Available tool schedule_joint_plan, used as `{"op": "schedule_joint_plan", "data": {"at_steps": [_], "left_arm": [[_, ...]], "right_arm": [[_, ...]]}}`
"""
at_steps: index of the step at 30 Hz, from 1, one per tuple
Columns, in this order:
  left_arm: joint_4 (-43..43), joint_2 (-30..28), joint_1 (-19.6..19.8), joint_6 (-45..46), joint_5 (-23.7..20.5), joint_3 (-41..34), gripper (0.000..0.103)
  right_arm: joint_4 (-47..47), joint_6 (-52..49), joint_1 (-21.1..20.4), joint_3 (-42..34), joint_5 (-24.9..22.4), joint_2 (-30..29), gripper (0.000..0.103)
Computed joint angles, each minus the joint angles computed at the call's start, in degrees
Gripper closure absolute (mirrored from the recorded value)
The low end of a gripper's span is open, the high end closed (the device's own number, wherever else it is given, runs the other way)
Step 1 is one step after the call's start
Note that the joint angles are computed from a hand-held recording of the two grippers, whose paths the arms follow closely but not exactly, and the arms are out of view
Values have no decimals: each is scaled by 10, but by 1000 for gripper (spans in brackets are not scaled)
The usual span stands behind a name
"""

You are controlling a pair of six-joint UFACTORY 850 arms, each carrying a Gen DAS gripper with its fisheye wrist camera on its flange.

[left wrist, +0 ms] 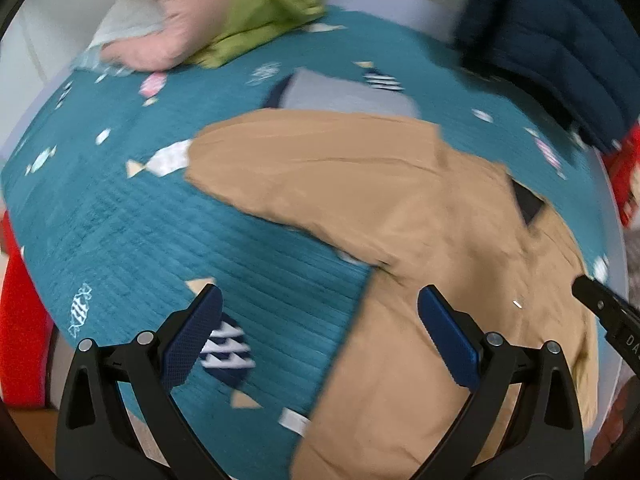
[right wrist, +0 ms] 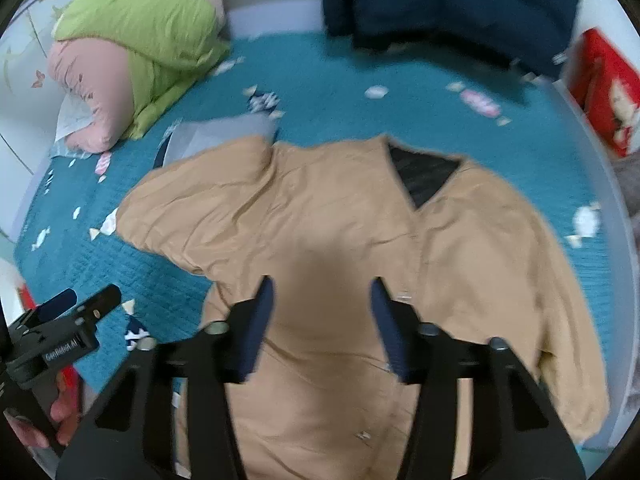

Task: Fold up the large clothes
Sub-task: 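Lower both tools and grasp the tan jacket's hem edges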

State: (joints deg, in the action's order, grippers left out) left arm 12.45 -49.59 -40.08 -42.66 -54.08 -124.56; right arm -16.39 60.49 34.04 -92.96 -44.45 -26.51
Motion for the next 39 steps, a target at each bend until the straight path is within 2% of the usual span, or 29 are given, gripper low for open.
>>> {"op": "schedule_joint_plan", "data": {"at_steps": [3,6,12,14,17,20,22,24,26,29,31,33,34,35,36,37,38,39], "left_arm": [[-16,-23,27,-5,-12,-20,5],[-24,-45,49,-8,-27,-39,5],[-61,-67,89,-14,-13,-45,5],[-91,-85,105,-6,-34,-66,5],[-134,-90,124,2,-16,-61,5],[-178,-99,141,4,3,-60,5],[-199,-117,150,1,3,-81,5],[-220,-132,158,0,10,-94,5],[-272,-139,171,8,36,-89,7],[-372,-133,189,31,110,-49,7],[-399,-130,195,4,147,-27,7],[-442,-120,199,17,195,3,7],[-451,-116,198,23,213,15,11],[-436,-115,196,10,221,17,31],[-427,-113,196,6,218,18,42],[-442,-105,195,26,234,32,73],[-481,-93,194,56,269,55,90],[-510,-87,195,74,284,69,90]], "right_arm": [[79,-71,-23,-40,11,-45,80],[169,-150,-44,-79,25,-88,85],[263,-227,-66,-152,17,-167,88],[295,-240,-74,-175,10,-194,89],[336,-257,-83,-201,2,-231,89],[338,-249,-85,-231,-22,-268,89],[319,-233,-82,-236,-21,-274,91],[296,-225,-78,-255,-41,-280,91],[271,-223,-73,-275,-59,-290,91],[256,-214,-70,-278,-64,-289,91],[245,-211,-67,-274,-63,-285,91],[240,-206,-64,-278,-65,-285,91],[239,-204,-63,-278,-65,-284,91],[242,-203,-65,-279,-64,-286,91],[249,-199,-66,-277,-61,-285,91],[257,-196,-67,-272,-59,-281,91],[259,-197,-66,-270,-54,-284,91],[257,-198,-66,-269,-54,-283,91]]}}
